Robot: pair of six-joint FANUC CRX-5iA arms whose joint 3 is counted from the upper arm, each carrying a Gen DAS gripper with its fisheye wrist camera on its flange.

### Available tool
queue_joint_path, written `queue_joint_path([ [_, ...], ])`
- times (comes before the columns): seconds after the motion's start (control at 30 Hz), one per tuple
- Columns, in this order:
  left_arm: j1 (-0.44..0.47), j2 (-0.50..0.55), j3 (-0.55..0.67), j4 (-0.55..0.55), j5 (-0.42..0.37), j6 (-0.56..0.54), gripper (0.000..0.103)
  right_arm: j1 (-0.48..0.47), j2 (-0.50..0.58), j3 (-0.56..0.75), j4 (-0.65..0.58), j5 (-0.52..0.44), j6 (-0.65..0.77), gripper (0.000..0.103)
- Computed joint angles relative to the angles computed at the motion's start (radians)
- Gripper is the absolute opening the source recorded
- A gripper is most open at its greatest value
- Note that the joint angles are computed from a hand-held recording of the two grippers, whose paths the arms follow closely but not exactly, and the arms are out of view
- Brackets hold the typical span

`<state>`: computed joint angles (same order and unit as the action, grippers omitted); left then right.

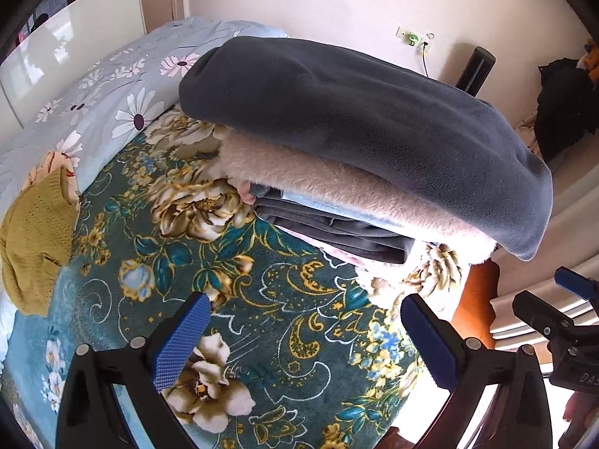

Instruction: Fold clothes

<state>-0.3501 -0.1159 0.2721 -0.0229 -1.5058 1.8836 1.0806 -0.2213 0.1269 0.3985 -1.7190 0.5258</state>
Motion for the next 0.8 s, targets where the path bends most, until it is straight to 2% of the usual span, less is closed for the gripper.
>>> queue_joint_path([
  [0.53,-0.088,0.099,0.16,-0.094,-0.134,0.122,0.103,-0.041,-0.027,-0.019,-0.031,0.044,0.077,0.103],
  [0.8,-0.143,0.172,0.267,-0.159,-0.22,0.144,0.103,-0.057,-0.047,-0.038,-0.047,0.072,0.117,0.103],
])
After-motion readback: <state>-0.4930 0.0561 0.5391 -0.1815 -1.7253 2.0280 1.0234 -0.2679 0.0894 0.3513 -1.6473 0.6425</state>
